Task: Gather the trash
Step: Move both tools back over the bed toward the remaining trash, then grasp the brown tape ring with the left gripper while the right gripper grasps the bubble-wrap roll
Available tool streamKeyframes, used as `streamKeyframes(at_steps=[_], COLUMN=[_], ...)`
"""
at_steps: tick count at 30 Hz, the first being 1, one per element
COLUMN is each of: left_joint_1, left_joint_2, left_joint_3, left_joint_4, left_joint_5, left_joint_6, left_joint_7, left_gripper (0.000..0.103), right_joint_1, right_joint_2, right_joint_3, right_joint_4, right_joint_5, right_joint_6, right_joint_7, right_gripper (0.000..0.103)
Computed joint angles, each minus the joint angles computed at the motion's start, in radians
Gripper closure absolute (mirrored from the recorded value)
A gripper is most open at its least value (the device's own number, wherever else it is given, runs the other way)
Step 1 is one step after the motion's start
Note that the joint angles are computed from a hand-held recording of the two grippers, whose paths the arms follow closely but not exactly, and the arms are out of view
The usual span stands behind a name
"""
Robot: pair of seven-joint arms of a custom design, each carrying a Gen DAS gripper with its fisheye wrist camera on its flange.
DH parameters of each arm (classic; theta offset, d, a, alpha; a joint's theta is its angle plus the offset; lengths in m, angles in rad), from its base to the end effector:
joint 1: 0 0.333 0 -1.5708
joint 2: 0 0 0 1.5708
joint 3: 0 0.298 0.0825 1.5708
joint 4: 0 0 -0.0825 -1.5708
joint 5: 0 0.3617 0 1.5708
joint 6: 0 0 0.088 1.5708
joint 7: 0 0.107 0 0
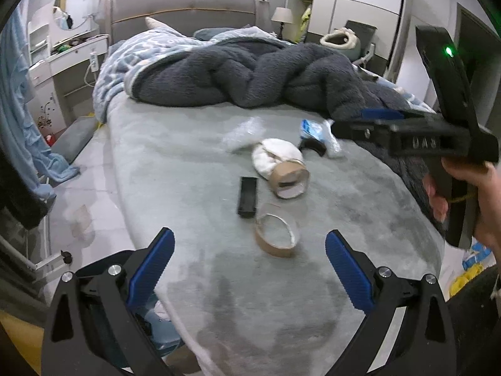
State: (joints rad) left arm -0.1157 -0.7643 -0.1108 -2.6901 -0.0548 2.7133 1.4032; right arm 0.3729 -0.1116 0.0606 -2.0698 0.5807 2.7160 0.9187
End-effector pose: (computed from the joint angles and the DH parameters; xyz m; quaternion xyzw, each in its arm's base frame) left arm 0.3501 -0.0838 0.5421 -0.6468 0.6596 -0.3062 0.2298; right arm 0.5070 0.2143 0.5554 -0.8173 0.4058 -0.1498 0.3806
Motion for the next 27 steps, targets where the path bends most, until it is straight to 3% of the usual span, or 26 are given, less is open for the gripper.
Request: streamKeyframes(at_steps=[9,23,26,27], left_joint_1=[-0.009,-0.026,-0.027,-0.028], left_joint_2=[0.072,0.205,0.227,0.232], left_joint_3=[-0.028,-0.021,-0.022,-0.023], left_joint_4=[0.022,0.071,0.08,0.082], left_joint_5=[0.008,-0.02,-0.019,-0.019], left_joint_6=[0.015,0.053,0.055,0.055], left_joint_7=[-0.021,-0.049,-0.051,-0.052], left_gripper=[0.016,0.031,0.035,0.038], right_joint_1=[-0.038,-0.088,-0.097,-0.1], right_joint_2=[0.025,0.093,0.115,0.125], right_joint_3=[-0.028,-0.012,-0.008,-0.005], right_joint_4=[0.014,0.056,0.077,0.088], right_joint_5=[0.069,0.176,0.186,0.181], right_joint_6=[-0.02,-0.021,-0.023,-0.027], right_joint_7=[-0.054,-0.144,-0.138,-0.13], right_gripper=[0.003,0.003,0.013,0.021])
